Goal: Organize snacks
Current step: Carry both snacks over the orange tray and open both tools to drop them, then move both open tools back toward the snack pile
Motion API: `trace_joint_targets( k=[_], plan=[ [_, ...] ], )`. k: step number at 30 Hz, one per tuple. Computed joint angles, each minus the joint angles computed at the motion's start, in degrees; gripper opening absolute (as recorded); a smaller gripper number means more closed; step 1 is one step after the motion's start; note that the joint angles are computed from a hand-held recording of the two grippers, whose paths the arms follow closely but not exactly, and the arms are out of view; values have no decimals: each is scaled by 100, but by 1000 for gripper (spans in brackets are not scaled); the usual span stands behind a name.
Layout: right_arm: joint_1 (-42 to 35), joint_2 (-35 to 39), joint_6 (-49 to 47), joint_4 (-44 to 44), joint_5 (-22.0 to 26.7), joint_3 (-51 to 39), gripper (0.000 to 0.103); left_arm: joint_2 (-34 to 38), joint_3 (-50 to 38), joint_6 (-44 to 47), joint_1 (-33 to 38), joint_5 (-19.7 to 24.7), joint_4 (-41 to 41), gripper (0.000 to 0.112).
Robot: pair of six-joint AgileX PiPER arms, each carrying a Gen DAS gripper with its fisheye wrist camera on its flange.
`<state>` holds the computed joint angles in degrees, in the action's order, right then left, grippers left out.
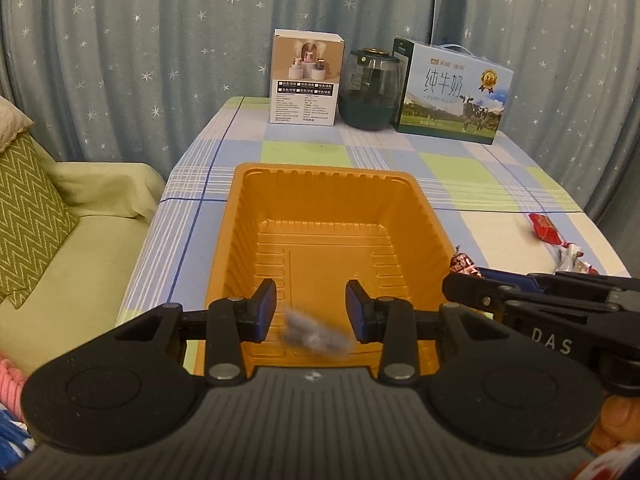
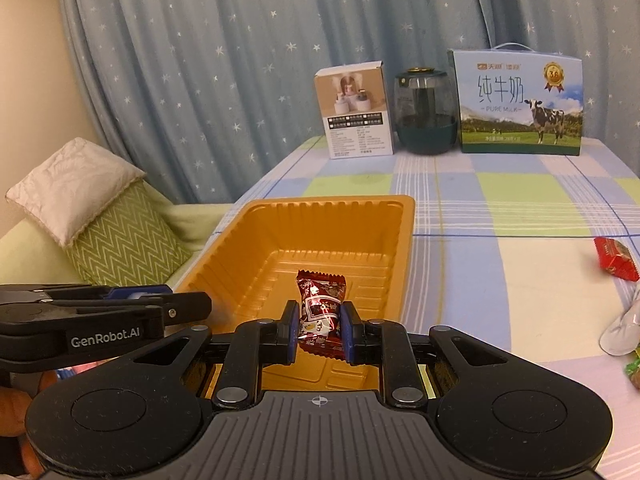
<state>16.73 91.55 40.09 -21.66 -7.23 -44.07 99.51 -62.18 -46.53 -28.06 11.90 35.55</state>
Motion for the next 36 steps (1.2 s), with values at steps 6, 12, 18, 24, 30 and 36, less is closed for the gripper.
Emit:
trace_joint_targets(
  k=[6,12,18,24,30,36],
  plan=[
    [-98,37,690,-648,-6,-30,22,-81,145,-875,78,-70,790,35],
    [-123,42,1763,-1776,-193,-16,22,-307,394,-1461,181,-85,1264,35],
    [-256,4,2527,-2417,-621,70,38,-486,579,-1915,215,-14,1630,36],
    [-369,-234,2463,-2139,-478,184,44,-654,746,-2184,121,74,1828,40],
    [-322,-813,1131,-857,-219,534,44,-898,886,-2243,-160,289,1708,42],
    [-292,-1624,-788,994,267,970,45,-1133,870,-2049,-595,632,1313,54]
  ],
)
